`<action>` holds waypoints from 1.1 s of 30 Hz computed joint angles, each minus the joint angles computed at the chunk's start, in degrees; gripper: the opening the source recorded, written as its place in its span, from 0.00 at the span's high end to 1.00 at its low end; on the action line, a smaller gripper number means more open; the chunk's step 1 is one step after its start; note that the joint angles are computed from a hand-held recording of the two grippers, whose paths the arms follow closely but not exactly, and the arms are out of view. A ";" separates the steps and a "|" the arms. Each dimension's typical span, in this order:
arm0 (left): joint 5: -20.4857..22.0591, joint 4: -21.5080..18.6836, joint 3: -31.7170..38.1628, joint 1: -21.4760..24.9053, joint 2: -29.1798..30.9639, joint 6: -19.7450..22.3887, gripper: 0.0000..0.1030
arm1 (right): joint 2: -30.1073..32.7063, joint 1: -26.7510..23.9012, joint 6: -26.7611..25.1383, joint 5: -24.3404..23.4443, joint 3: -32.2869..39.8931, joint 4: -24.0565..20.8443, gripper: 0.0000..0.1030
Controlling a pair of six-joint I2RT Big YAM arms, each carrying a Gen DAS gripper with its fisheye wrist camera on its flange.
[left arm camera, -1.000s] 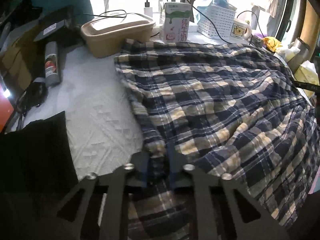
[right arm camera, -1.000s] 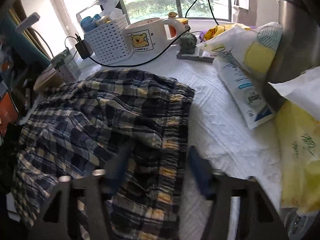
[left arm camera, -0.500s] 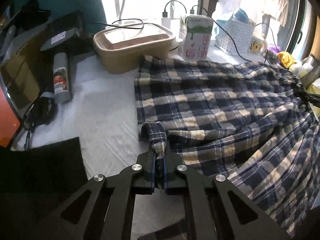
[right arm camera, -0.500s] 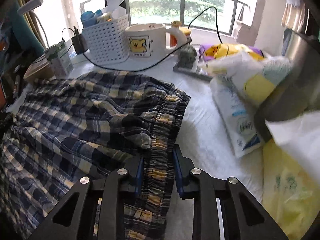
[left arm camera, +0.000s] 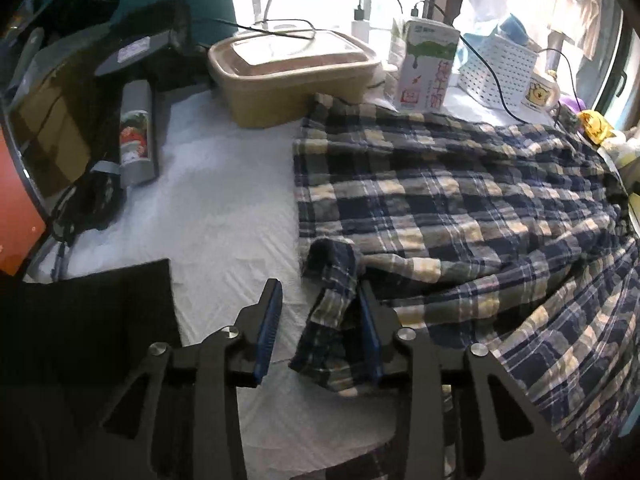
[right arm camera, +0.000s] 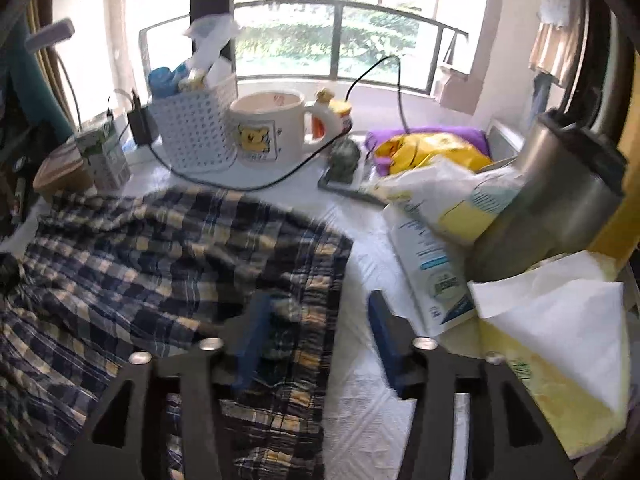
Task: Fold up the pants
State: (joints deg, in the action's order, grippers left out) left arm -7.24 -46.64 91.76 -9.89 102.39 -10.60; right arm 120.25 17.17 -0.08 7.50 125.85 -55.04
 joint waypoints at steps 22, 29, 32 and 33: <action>3.18 5.19 -4.36 -1.74 -5.29 -3.09 0.24 | -8.06 0.97 3.01 1.51 -11.01 6.60 0.38; 0.68 8.64 -11.37 -4.90 -11.01 -3.32 0.24 | -12.57 1.50 3.57 1.39 -18.25 9.58 0.38; -1.01 10.37 -14.35 -6.40 -13.51 -2.51 0.24 | -14.41 1.95 3.78 1.41 -21.25 10.61 0.38; -1.66 11.19 -15.44 -7.01 -14.38 -2.12 0.24 | -15.13 2.14 3.88 1.42 -22.40 11.03 0.38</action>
State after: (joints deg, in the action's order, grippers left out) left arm -8.91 -35.46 76.31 -16.90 88.00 -12.72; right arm 105.12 19.31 3.79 8.92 103.45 -44.00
